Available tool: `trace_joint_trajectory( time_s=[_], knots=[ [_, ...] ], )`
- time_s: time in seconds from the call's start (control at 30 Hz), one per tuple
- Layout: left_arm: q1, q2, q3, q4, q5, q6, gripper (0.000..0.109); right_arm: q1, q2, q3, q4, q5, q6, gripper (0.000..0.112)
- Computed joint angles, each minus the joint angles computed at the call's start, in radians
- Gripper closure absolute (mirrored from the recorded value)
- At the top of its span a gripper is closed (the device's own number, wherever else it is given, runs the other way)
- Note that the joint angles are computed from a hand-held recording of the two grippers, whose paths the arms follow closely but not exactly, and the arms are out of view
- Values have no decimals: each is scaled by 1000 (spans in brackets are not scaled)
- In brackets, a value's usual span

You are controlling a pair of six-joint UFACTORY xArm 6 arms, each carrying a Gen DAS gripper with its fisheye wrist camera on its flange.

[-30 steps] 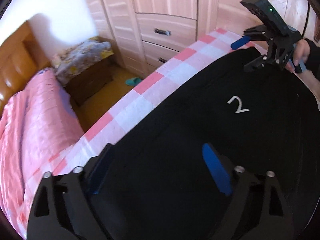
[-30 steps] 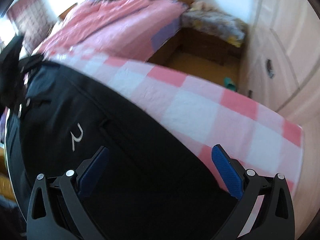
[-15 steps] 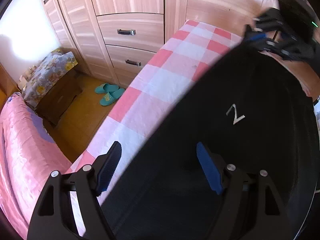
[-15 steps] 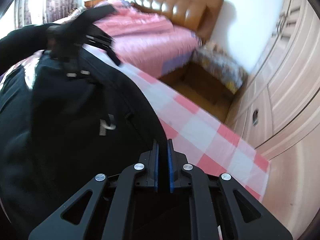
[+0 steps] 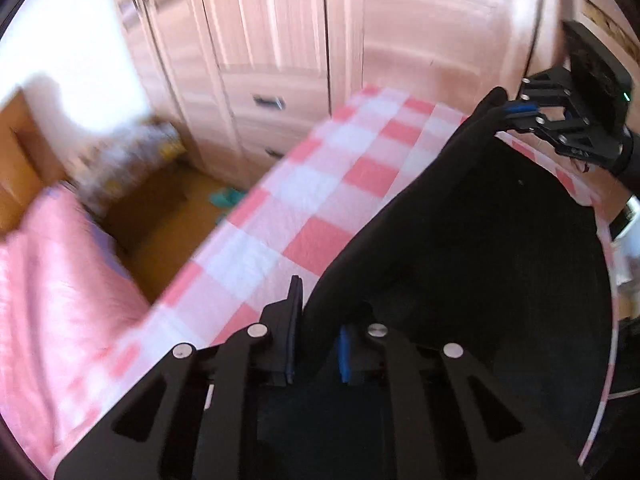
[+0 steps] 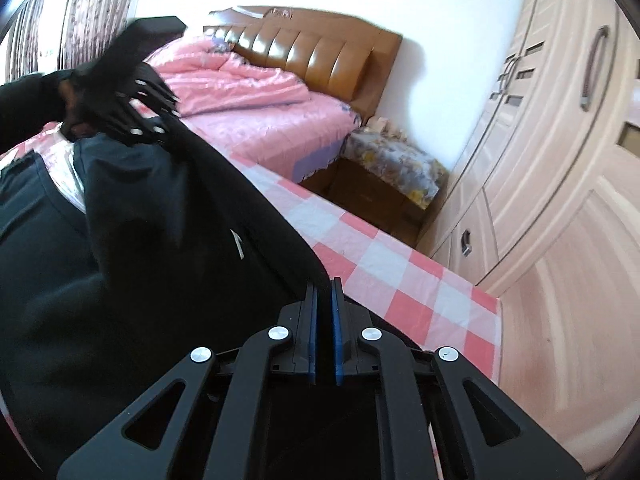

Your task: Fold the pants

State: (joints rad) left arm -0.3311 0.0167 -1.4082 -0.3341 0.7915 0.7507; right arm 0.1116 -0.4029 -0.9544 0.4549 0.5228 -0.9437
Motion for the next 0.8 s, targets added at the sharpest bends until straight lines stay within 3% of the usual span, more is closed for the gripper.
trace_joint_trajectory(
  time_s=[0.07,0.17,0.27,0.37,0.5,0.57,0.67,0.8],
  knots=[
    [-61,-173,169,144,-101,-87,94,-3,-65,40,19,2,-12,104],
    [-161,-386,359,375,-170,-284,96,-20,-199,129,55,20,-53,104],
    [-277,-571,506,621,-166,-508,97,-39,-362,239,76,59,-81,104],
    [-420,-726,623,830,-102,-737,98,-77,-550,359,98,135,-86,104],
    [-584,-841,739,959,-14,-948,98,-143,-690,479,118,246,-64,104],
    [-642,-856,796,994,6,-1064,98,-142,-738,541,94,257,-27,104],
    [-682,-856,867,1052,12,-1196,98,-117,-816,635,41,249,52,104],
    [-652,-854,946,1032,-47,-1282,98,-101,-864,680,-8,274,158,103]
  ],
)
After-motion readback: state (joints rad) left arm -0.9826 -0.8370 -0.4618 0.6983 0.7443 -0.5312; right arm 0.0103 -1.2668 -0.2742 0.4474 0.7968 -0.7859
